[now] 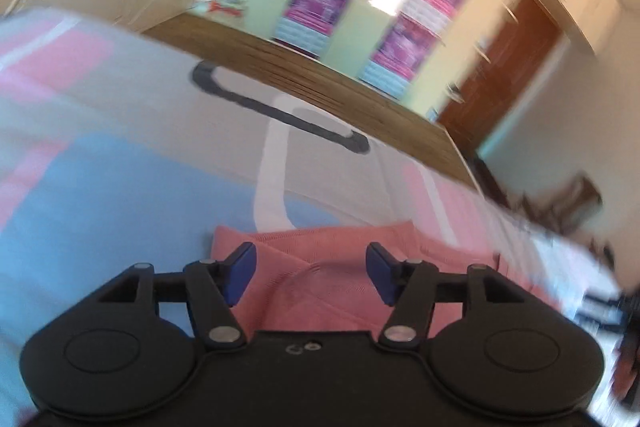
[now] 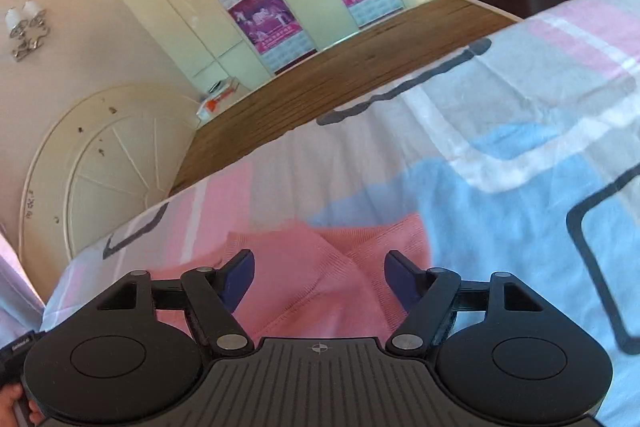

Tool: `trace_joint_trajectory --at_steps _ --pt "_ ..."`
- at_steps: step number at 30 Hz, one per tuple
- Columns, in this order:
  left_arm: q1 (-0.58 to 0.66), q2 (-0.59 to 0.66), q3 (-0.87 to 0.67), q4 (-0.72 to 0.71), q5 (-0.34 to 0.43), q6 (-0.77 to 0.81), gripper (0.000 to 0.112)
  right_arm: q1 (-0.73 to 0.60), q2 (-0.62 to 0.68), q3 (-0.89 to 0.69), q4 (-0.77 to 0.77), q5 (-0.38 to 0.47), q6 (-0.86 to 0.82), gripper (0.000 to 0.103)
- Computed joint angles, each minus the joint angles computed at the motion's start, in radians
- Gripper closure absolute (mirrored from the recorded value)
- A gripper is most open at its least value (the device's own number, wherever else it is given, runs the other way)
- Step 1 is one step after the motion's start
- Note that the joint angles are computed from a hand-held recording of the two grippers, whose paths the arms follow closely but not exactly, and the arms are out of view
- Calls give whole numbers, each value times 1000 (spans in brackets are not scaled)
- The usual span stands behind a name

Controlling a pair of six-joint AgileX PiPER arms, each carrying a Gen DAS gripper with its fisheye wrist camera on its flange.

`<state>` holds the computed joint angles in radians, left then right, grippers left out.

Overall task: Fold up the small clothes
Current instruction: 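Grasp the hem with both tools and lift it toward the collar, then lay the hem near the collar and open both tools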

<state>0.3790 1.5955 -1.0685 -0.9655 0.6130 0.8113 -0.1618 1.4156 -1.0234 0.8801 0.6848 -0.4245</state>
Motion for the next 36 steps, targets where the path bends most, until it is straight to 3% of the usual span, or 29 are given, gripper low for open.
trace_joint_trajectory --at_steps 2,5,9,10,11,12,13,15,17,19,22,28,31,33,35,36 --pt "-20 17 -33 59 15 48 55 -1 -1 9 -1 -4 -75 42" --pt "-75 46 -65 159 -6 56 56 39 29 -10 -77 -7 -96 49" --pt "-150 116 -122 345 -19 -54 65 174 109 -75 -333 -65 67 53" --pt "-154 119 -115 325 -29 -34 79 202 125 -81 -402 -77 104 71" --pt "-148 114 -103 266 -24 20 102 220 130 -83 -431 -79 114 89" --pt "-142 95 -64 166 -59 112 104 226 126 -75 -422 -86 96 98" --pt "-142 39 -4 66 -129 186 106 231 107 -42 -401 -130 60 98" --pt "-114 -27 64 -118 -181 279 105 210 -6 73 -240 -290 -77 98" --pt "-113 6 69 -165 -212 298 105 171 -37 113 -116 -324 -143 99" --pt "-129 33 49 -101 -224 220 105 171 4 104 -152 -320 -141 99" --pt "-159 45 32 -27 -250 147 105 206 22 86 -310 -326 10 99" --pt "-152 83 -1 129 -235 43 104 238 99 51 -498 -311 194 99" --pt "-172 90 10 189 -268 5 94 236 119 35 -520 -303 223 98" --pt "-195 62 30 322 -340 -139 68 245 123 6 -595 -268 314 89" --pt "-237 -13 95 403 -435 -202 62 299 97 -13 -793 -253 499 63" --pt "-266 -47 107 384 -422 -187 62 336 72 0 -853 -280 551 61"
